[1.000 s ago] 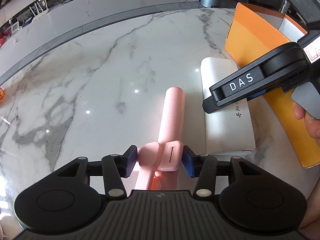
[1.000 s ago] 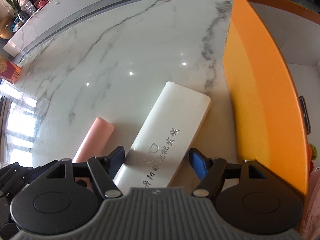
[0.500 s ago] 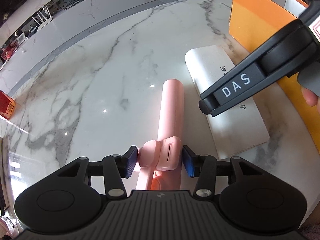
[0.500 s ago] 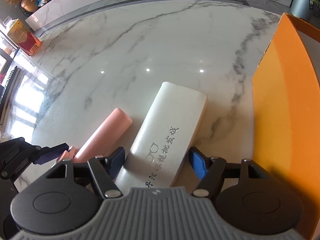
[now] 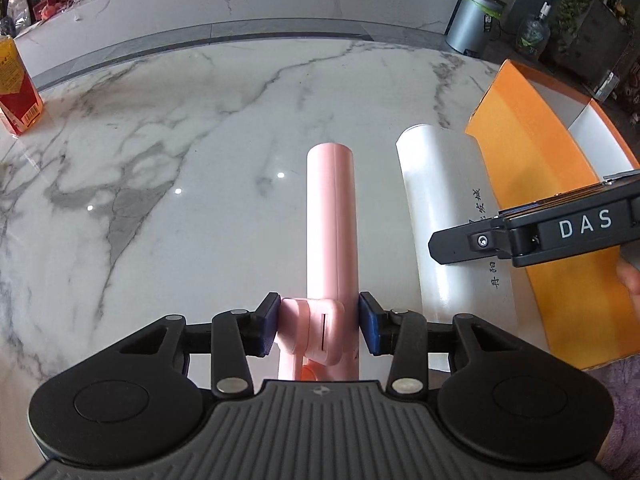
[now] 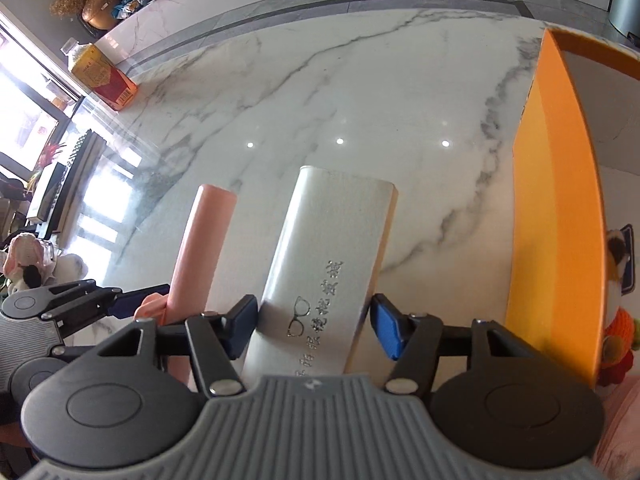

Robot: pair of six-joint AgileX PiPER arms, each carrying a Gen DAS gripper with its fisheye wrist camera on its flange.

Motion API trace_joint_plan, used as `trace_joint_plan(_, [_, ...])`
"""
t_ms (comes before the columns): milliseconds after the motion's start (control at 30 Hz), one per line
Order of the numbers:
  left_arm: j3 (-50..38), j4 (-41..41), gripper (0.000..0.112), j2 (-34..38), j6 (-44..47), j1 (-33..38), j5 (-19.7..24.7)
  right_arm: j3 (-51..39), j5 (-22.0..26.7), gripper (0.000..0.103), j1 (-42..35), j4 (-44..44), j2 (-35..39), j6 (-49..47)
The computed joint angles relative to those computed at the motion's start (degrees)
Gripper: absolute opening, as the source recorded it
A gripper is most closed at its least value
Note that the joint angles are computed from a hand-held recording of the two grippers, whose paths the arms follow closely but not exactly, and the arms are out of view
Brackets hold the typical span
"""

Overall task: Organize objects
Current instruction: 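Grasp the pink fan with the left tool while the right tool grasps the white glasses case, then carry the pink fan and glasses case with both tools over the orange box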

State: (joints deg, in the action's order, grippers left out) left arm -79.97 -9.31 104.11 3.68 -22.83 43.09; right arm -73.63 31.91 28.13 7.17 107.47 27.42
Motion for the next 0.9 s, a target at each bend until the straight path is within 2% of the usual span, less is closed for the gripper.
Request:
trace_joint_plan(233, [-0.84, 0.88, 0.048, -3.82, -2.97, -1.71, 1.44, 3.81, -1.4, 0.063, 0.43, -0.62, -7.72, 1.13])
trace_joint_plan(467, [-7.05, 3.54, 0.048, -5.25, -5.59, -6.11, 2.71, 10.04, -2.14, 0.063, -3.78, -0.74, -21.43, 4.74])
trace_joint_plan(600, [-14.19, 4.67, 0.048, -1.89, -6.22, -9.28, 3.56, 13.09, -0.54, 0.063, -8.16, -5.79, -28.91, 12.55])
trace_joint_plan(733, [-22.47, 4.85, 0.048, 3.32, -5.44, -11.81, 5.47, 14.84, 1.48, 0.063, -12.93, -10.22, -32.43, 17.83])
trace_joint_plan(900, [-32.64, 5.43, 0.048, 9.65, -3.5, -14.66, 9.16, 15.3, 3.09, 0.063, -18.31, -11.13, -32.12, 15.46])
